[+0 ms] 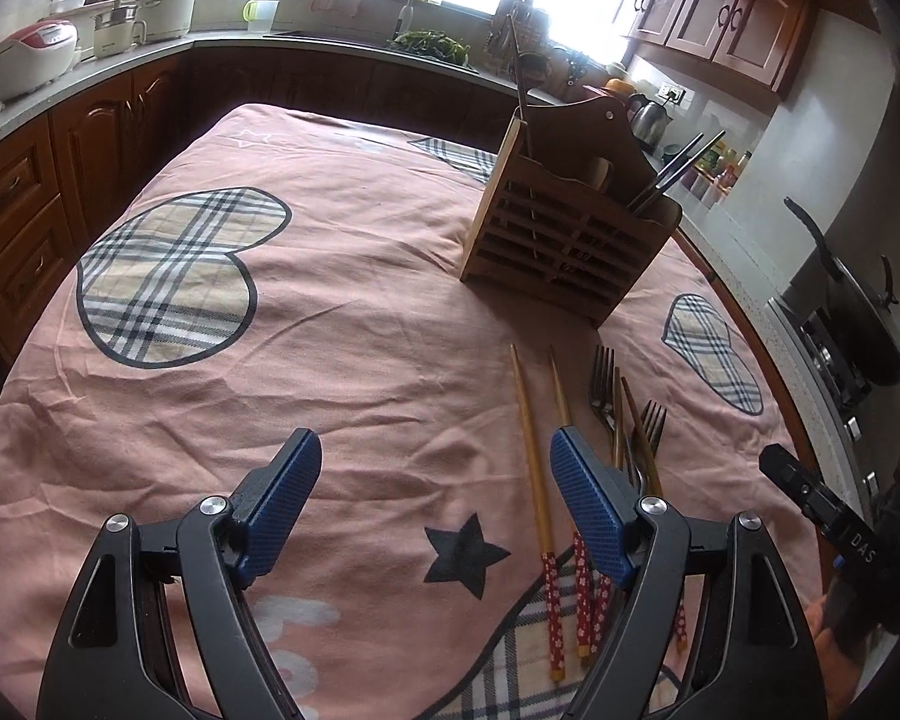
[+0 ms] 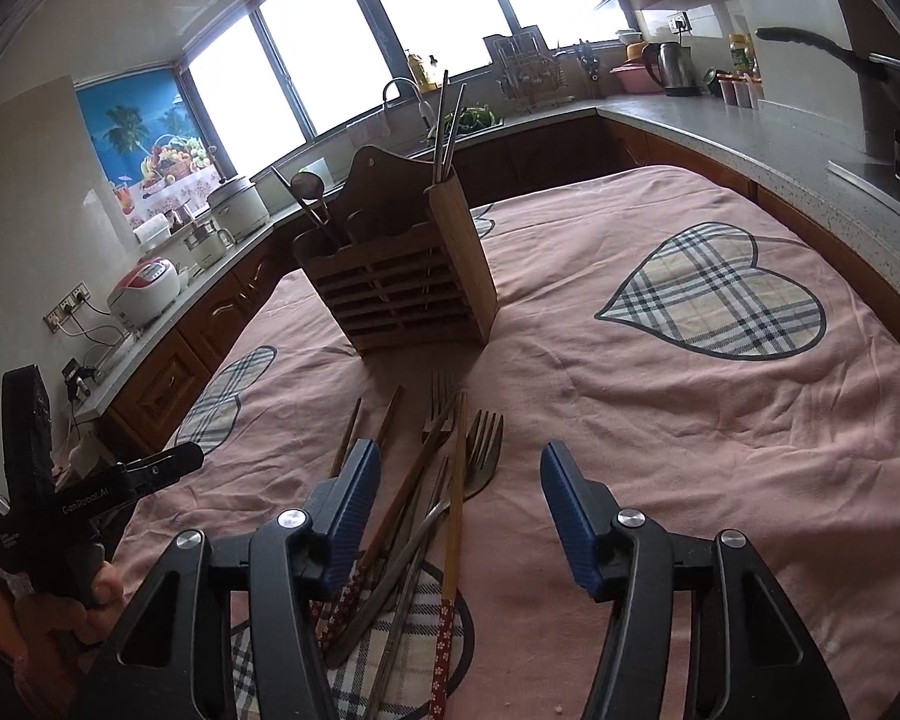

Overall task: Organize utensils
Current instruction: 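Move both open tools back toward the forks and chopsticks on the cloth, then close the left tool on a wooden chopstick while the right tool grasps a fork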

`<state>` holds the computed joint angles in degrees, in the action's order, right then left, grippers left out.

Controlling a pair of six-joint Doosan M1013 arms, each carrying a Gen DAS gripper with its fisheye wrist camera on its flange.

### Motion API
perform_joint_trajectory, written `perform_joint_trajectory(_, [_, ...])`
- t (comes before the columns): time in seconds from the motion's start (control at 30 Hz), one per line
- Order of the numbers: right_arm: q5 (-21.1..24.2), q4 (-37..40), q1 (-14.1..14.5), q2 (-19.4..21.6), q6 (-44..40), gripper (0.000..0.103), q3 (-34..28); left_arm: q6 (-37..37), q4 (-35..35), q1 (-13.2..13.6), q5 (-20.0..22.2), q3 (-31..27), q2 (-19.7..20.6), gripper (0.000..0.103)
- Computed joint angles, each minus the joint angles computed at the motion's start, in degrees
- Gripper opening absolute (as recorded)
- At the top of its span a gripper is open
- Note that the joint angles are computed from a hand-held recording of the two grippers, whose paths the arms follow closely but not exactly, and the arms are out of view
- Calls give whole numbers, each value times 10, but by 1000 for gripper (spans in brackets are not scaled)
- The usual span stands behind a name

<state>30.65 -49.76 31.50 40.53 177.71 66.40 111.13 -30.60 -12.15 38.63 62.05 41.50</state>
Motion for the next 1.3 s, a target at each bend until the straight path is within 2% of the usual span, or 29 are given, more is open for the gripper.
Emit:
perform_joint_trajectory(0.27, [2, 103, -8, 21, -124, 32, -40, -8, 35, -9, 44, -44, 23, 80])
perform_joint_trajectory(0.47, [22, 215, -21, 51, -262, 27, -93, -23, 77, -20, 94, -107, 58, 71])
perform_joint_trajectory(0.6, [54, 270, -31, 74, -336, 26, -135, -37, 107, -26, 134, -162, 90, 61])
perform_joint_trajectory(0.73, [90, 316, -41, 97, -403, 25, -179, -41, 125, -32, 173, -216, 121, 60])
perform_joint_trajectory(0.97, [179, 372, -53, 141, -502, 24, -262, -30, 151, -44, 231, -299, 167, 55])
perform_joint_trajectory(1.03, [191, 392, -57, 148, -525, 24, -273, -27, 155, -47, 253, -324, 181, 51])
perform_joint_trajectory(1.1, [197, 411, -62, 151, -538, 23, -278, -27, 167, -50, 273, -349, 196, 42])
perform_joint_trajectory(1.2, [192, 429, -66, 147, -550, 15, -271, -15, 185, -55, 253, -337, 191, 35])
perform_joint_trajectory(1.23, [188, 436, -67, 145, -553, 14, -266, -13, 185, -55, 250, -336, 191, 29])
perform_joint_trajectory(1.27, [182, 442, -68, 142, -555, 12, -260, -10, 182, -55, 250, -336, 191, 15])
perform_joint_trajectory(1.3, [175, 447, -69, 139, -554, 11, -254, -9, 178, -54, 255, -341, 194, 10])
